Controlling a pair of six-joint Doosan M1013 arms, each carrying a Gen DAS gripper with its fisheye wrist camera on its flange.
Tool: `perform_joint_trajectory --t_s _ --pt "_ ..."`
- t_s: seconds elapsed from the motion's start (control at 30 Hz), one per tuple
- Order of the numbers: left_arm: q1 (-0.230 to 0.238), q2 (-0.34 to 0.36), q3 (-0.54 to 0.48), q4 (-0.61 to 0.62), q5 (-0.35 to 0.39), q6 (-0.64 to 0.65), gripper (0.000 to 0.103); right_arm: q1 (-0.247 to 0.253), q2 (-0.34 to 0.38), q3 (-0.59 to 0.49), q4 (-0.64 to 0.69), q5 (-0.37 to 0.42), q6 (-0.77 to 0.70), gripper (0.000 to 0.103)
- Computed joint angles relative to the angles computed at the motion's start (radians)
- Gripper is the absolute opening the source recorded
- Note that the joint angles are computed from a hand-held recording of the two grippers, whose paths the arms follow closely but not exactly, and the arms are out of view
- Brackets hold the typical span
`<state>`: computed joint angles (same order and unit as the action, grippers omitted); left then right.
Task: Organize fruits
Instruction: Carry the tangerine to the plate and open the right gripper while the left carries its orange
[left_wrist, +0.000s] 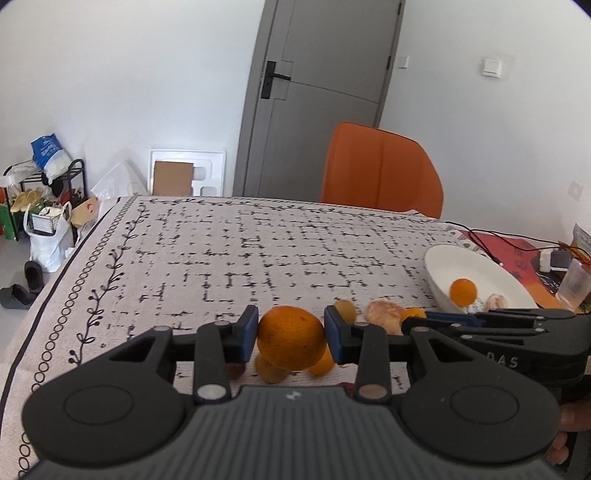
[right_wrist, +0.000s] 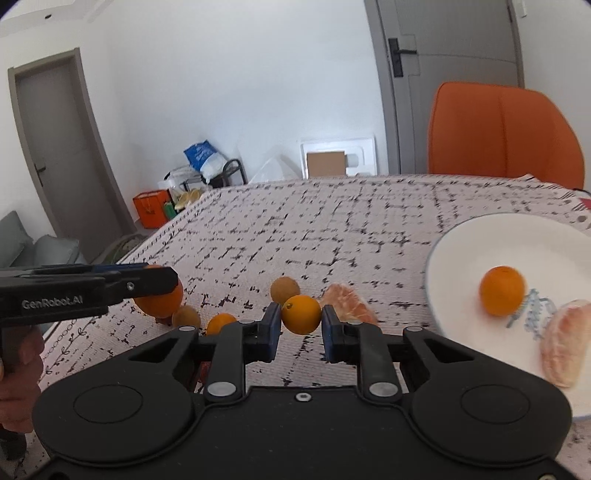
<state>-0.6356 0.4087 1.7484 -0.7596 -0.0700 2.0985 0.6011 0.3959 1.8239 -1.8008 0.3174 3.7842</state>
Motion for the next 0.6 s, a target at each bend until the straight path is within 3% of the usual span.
perform_joint_trajectory --t_s 0.6 --pt "-0.060 0.005 -0.029 0.153 0.004 -0.095 0.037 0.002 -0.078 0.116 -0.125 0.115 0.191 0.022"
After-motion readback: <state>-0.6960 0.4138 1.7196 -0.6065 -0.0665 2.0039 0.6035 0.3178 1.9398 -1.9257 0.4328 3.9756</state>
